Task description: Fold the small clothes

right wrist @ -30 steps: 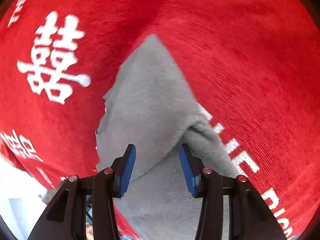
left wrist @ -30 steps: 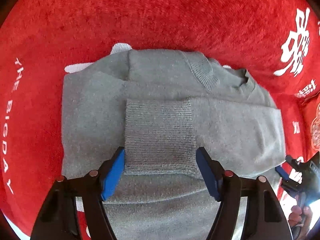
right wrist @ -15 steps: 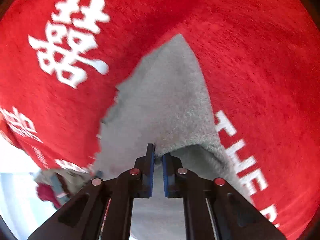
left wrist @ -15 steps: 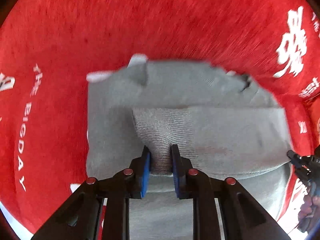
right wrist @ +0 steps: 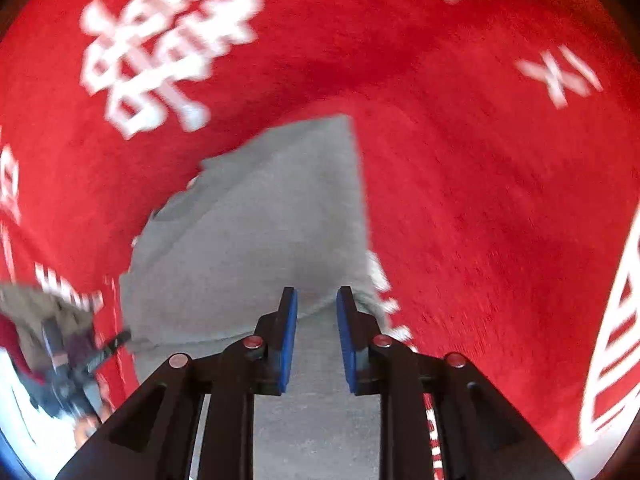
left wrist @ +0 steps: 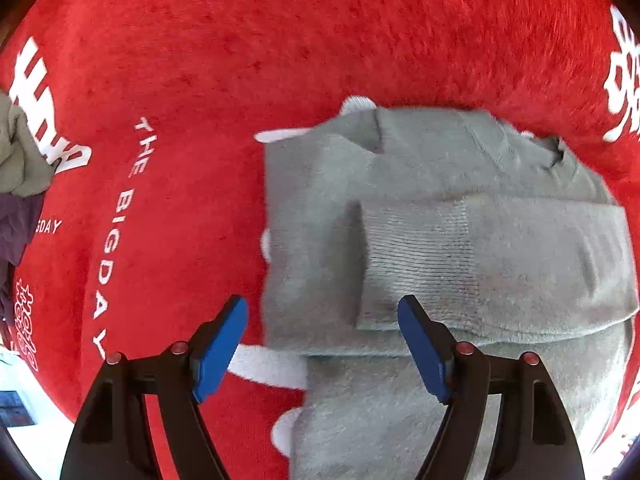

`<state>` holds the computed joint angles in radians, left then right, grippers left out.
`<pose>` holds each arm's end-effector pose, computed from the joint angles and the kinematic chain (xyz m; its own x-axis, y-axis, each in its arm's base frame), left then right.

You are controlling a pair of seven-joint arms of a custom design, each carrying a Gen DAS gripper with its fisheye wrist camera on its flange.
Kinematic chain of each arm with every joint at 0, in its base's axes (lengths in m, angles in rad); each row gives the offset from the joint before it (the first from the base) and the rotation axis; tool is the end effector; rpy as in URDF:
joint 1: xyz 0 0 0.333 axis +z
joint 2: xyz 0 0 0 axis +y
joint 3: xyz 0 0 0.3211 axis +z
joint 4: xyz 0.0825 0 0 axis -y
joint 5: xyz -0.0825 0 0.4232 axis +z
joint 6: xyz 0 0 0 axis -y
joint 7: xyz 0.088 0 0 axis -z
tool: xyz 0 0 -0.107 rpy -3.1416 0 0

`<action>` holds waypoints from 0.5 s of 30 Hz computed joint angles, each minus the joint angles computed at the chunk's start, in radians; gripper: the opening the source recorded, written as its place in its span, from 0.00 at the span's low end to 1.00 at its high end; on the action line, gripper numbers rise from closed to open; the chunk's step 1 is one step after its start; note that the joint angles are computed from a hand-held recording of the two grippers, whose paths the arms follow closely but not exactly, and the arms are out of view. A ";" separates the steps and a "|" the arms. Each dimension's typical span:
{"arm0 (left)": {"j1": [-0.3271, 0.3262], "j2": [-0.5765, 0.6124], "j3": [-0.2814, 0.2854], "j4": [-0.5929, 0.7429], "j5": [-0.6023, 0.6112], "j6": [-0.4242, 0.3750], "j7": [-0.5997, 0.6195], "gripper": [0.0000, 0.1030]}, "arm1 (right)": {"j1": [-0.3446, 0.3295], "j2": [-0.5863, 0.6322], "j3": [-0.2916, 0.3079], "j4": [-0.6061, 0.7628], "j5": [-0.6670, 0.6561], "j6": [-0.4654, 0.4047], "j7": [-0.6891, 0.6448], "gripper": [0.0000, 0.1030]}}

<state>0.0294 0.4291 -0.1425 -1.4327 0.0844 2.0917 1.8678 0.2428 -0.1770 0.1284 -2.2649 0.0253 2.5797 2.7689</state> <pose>0.7447 -0.0629 0.4667 -0.4007 -0.9119 -0.0888 -0.8861 0.4104 -0.2154 0.5228 0.2052 0.4725 -0.6426 -0.6283 -0.4385 -0.6261 0.7605 -0.1721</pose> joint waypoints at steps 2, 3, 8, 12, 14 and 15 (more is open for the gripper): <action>-0.033 0.014 0.006 -0.008 0.033 0.004 -0.065 0.76 | 0.010 0.067 -0.006 0.092 -0.021 -0.090 -0.098 0.27; -0.049 0.017 0.006 -0.029 0.050 0.045 -0.099 0.76 | 0.016 0.124 -0.008 0.160 -0.041 -0.159 -0.145 0.31; -0.066 0.002 0.021 -0.080 0.119 0.130 -0.166 1.00 | 0.059 0.232 -0.041 0.253 -0.113 -0.264 -0.165 0.37; -0.018 0.104 -0.008 0.088 -0.013 -0.056 -0.157 1.00 | 0.068 0.220 -0.053 0.237 -0.105 -0.252 -0.164 0.38; -0.013 0.143 -0.011 0.155 -0.034 -0.118 -0.164 1.00 | 0.065 0.198 -0.057 0.212 -0.087 -0.244 -0.181 0.37; -0.013 0.135 -0.011 0.144 -0.029 -0.106 -0.160 1.00 | 0.062 0.189 -0.058 0.202 -0.082 -0.243 -0.179 0.36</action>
<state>0.0162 0.5644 -0.1531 -1.2887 0.0551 1.9861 1.7081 0.3048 0.0117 0.0707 -2.0630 -0.0568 2.3370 2.5903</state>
